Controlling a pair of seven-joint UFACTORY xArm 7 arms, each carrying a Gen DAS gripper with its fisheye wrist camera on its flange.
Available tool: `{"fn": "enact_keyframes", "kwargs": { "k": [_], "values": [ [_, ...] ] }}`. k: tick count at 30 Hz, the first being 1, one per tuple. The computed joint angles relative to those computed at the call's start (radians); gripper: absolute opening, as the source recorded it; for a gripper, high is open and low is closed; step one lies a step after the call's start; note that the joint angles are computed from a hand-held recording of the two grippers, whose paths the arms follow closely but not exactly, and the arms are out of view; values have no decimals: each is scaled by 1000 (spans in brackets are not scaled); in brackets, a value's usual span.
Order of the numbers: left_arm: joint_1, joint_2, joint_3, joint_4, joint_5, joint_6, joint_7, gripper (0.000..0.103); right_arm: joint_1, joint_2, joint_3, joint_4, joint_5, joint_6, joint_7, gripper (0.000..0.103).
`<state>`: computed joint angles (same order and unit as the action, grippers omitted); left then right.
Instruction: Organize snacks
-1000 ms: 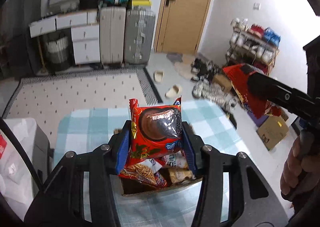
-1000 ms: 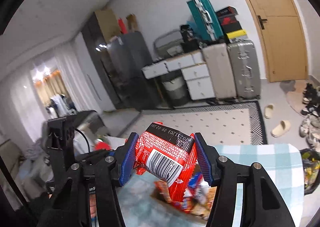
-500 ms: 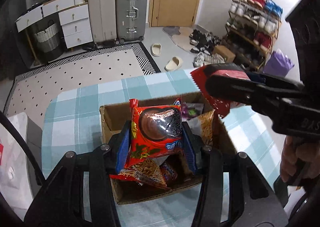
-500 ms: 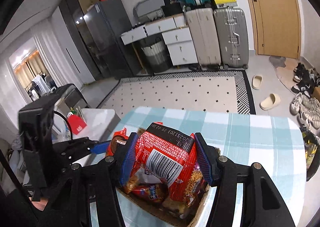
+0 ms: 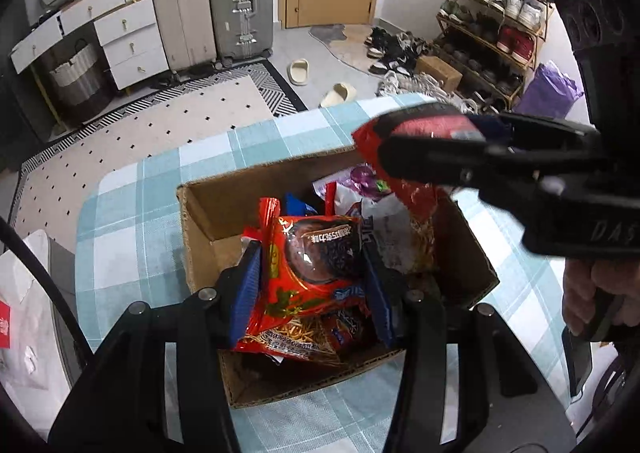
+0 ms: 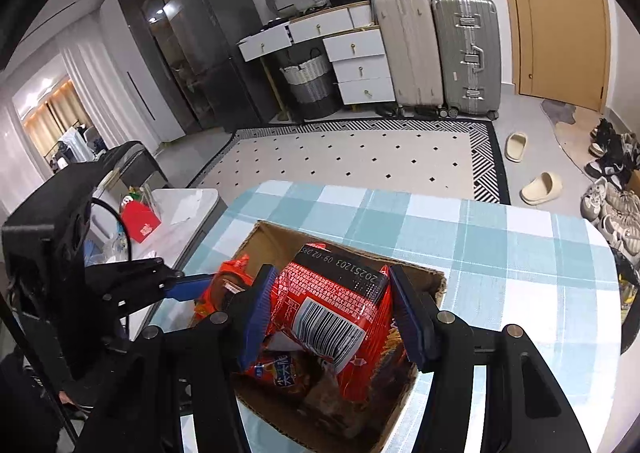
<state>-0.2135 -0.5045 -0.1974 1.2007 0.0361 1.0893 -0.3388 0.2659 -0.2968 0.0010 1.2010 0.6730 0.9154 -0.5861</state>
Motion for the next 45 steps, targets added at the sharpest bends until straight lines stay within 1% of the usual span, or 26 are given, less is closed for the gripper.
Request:
{"fn": "enact_keyframes", "kwargs": {
  "k": [2,4,6,7,12,15,16,18,20,22,24,25,27,28,31,33,35,36,38,39,42,44,45],
  "values": [
    [5,-6,-7,-4,11,-3,-11,45,1,1,-5,2,16,8,6,57],
    [20,-9,-28,2,50,11,-31,45,1,5,-2,8,12,30,7,57],
    [16,-17,-25,0,51,11,-32,47,-5,3,23,6,-45,33,30,57],
    [11,-21,-20,1,43,13,-28,48,-3,-1,28,1,-55,33,39,59],
    [17,-27,-34,39,69,63,-26,49,10,-12,27,-7,-55,40,52,59],
    [19,-48,-25,44,59,81,-31,51,13,-35,23,-14,-57,33,58,59],
    [23,-54,-27,51,60,92,-36,53,16,-43,17,-14,-51,38,55,60],
    [38,-79,-34,54,72,106,-59,56,16,-69,8,-19,-50,43,52,64],
    [57,-125,-45,40,90,90,-93,58,17,-97,-1,-25,-53,50,52,73],
    [75,-166,-61,32,113,83,-115,67,17,-123,-12,-25,-57,71,57,74],
    [97,-213,-85,29,143,80,-135,73,19,-157,-22,-31,-59,82,52,74],
    [99,-234,-90,31,150,80,-132,73,20,-170,-26,-33,-61,86,52,74],
    [116,-272,-108,39,170,85,-130,75,25,-208,-38,-47,-56,87,46,78],
    [125,-283,-117,50,174,97,-132,78,29,-232,-46,-56,-50,85,40,81],
    [144,-324,-134,84,166,130,-141,79,41,-297,-68,-82,-39,83,29,82],
    [176,-367,-158,96,178,133,-165,80,55,-347,-89,-100,-25,94,23,84],
    [206,-428,-178,91,197,107,-185,85,68,-401,-111,-126,-14,106,8,91],
    [220,-448,-187,90,200,99,-187,88,75,-431,-119,-145,-9,104,-4,91],
    [254,-488,-207,99,207,96,-195,96,79,-506,-127,-191,-19,92,-33,94],
    [264,-506,-214,104,202,96,-198,103,82,-544,-131,-213,-26,88,-45,94],
    [288,-552,-230,126,179,107,-196,103,93,-642,-151,-272,-36,78,-63,96],
    [302,-577,-240,142,163,128,-186,103,87,-720,-156,-321,-43,44,-64,102],
    [310,-590,-245,147,154,139,-184,103,87,-745,-158,-338,-50,28,-64,102]
  ]
}}
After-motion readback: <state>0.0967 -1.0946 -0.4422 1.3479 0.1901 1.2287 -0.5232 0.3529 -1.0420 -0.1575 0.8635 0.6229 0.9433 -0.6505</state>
